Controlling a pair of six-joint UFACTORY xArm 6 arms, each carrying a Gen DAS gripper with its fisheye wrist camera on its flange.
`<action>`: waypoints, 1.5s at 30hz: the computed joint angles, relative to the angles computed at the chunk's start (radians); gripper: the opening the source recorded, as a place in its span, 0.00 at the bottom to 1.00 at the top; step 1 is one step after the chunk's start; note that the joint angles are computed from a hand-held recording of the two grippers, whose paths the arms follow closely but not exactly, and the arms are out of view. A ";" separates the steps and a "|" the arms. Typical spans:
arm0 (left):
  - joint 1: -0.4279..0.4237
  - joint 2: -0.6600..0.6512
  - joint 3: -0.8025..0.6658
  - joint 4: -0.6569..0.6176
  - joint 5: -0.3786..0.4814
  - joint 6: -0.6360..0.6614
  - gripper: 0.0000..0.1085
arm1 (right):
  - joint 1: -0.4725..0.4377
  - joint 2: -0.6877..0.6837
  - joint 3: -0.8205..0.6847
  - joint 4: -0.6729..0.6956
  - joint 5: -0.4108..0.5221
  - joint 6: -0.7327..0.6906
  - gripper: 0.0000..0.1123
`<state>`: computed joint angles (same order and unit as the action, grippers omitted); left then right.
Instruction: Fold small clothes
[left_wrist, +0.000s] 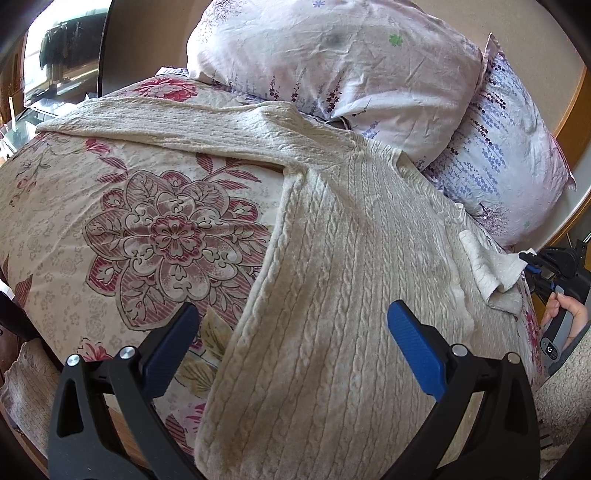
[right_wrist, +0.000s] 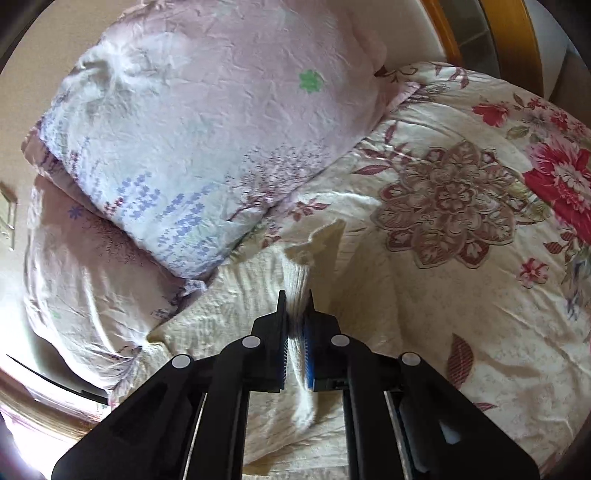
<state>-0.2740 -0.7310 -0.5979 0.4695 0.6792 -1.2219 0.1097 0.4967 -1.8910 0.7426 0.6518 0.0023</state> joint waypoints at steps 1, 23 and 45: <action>0.004 0.003 -0.001 -0.006 -0.005 0.010 0.93 | 0.007 0.000 -0.009 0.033 -0.001 -0.024 0.07; 0.210 -0.120 0.081 -0.166 -0.056 0.208 0.93 | 0.394 0.342 -0.558 -0.064 0.239 -0.025 0.07; 0.202 0.110 -0.067 -0.375 -0.239 0.518 0.93 | 0.172 -0.028 0.058 -0.557 -0.155 0.257 0.52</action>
<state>-0.0723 -0.6210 -0.6653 0.0943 0.4402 -0.7040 0.2820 0.4685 -1.8325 0.1858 0.4972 0.2595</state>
